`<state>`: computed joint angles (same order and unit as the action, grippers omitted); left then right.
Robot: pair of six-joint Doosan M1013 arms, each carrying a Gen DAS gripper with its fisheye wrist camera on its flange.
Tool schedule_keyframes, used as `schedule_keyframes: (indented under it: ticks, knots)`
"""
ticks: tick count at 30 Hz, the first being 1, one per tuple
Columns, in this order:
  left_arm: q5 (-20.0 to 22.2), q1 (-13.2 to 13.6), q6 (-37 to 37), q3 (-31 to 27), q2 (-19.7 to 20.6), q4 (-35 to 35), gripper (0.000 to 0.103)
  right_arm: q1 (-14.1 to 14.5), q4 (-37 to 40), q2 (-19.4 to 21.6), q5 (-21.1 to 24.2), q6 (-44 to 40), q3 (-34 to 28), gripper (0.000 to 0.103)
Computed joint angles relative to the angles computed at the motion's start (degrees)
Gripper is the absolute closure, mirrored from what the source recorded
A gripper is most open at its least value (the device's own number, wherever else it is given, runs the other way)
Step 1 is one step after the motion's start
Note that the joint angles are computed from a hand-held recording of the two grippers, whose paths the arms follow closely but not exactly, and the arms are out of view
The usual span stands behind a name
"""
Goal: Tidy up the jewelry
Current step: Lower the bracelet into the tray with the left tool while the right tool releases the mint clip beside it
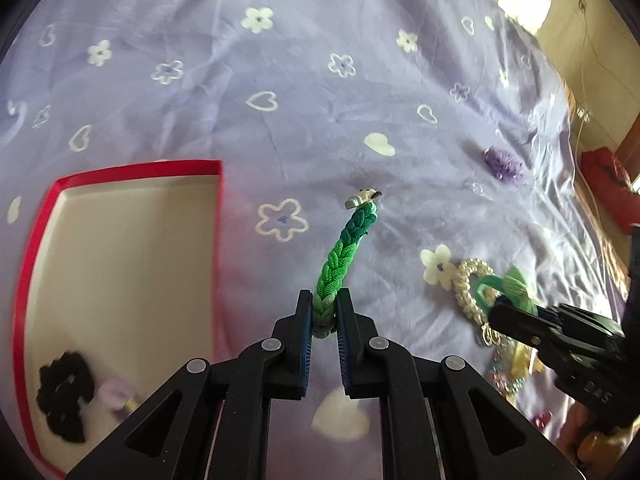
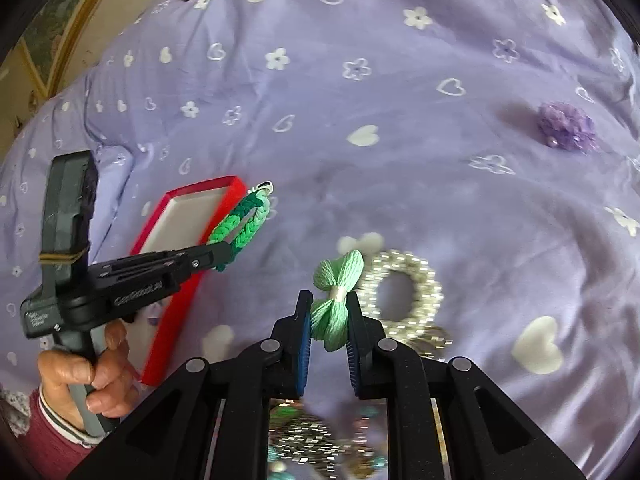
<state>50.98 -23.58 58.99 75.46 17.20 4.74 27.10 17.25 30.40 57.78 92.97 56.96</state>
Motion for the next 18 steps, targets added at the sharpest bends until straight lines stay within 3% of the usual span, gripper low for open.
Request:
schedule_keyframes:
  ticks: [8,18]
  knots:
    - [-1.2,0.8,-5.4,6.6,-6.8,2.5,0.093,2.0,3.0,1.5,1.4,-3.0,-2.7,0.088]
    - [-0.4,1.7,-12.1,11.7,-12.2,6.7,0.093,4.7,6.3,5.1,4.3,-6.0,-8.2,0.088]
